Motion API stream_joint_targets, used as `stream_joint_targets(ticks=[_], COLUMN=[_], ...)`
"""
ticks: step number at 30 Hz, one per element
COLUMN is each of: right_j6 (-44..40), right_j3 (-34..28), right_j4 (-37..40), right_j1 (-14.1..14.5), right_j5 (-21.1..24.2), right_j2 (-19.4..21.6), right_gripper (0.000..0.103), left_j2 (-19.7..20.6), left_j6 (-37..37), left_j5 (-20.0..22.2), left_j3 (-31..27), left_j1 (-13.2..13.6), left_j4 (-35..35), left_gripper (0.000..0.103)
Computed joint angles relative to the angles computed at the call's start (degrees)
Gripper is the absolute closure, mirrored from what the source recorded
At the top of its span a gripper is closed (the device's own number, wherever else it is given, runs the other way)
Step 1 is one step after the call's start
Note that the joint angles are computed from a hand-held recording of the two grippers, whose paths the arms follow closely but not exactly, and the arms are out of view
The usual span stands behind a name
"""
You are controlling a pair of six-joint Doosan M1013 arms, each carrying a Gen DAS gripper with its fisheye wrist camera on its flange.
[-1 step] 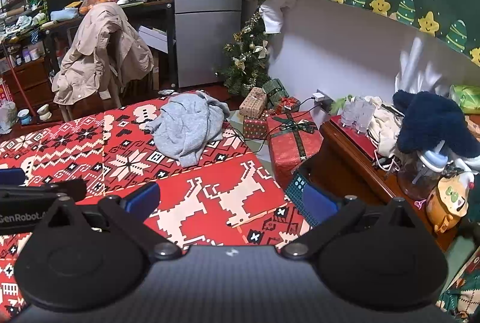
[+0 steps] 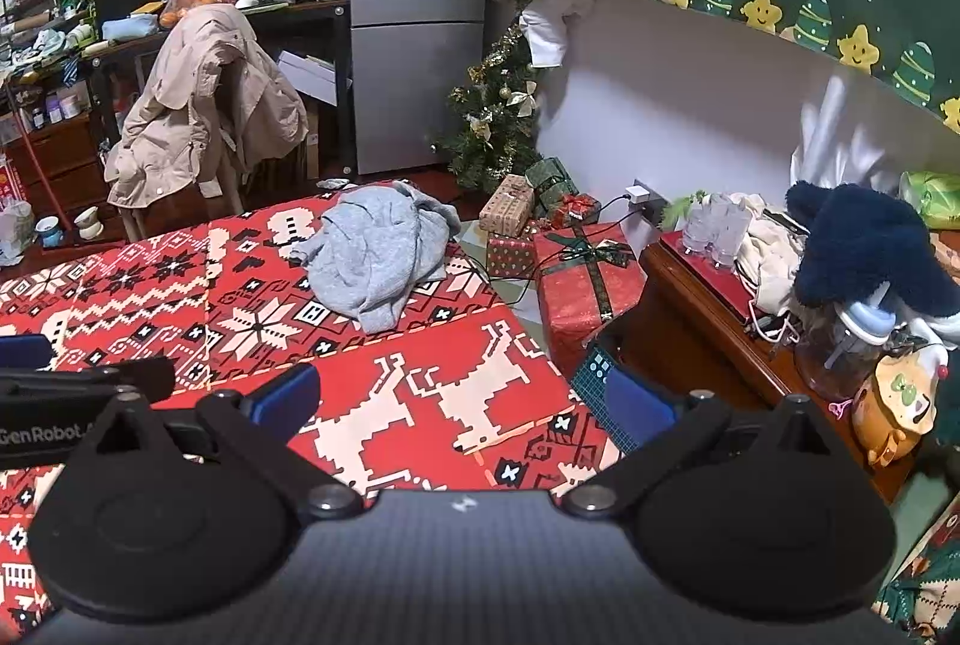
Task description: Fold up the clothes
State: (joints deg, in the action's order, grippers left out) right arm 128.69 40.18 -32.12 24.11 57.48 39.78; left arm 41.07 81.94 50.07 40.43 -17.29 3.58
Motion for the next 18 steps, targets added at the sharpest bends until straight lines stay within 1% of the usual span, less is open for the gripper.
stream_joint_targets(ticks=[7,10,18], right_j6=[-0.73,-1.37,-1.75], right_j3=[-0.35,-0.02,-1.07], right_j4=[0.84,1.66,1.64], right_j1=[0.04,-0.2,-0.04], right_j5=[0.25,-0.01,1.29], right_j2=[0.16,-0.13,0.42], right_gripper=[0.001,0.001,0.001], left_j2=[0.64,-0.29,-0.28], left_j6=[0.51,0.7,0.63], left_j5=[1.67,-0.43,-0.39], left_j3=[-1.31,0.8,0.87], left_j1=[0.07,0.18,0.22], left_j4=[-0.9,-0.93,-1.02], left_gripper=[0.009,0.009,0.009])
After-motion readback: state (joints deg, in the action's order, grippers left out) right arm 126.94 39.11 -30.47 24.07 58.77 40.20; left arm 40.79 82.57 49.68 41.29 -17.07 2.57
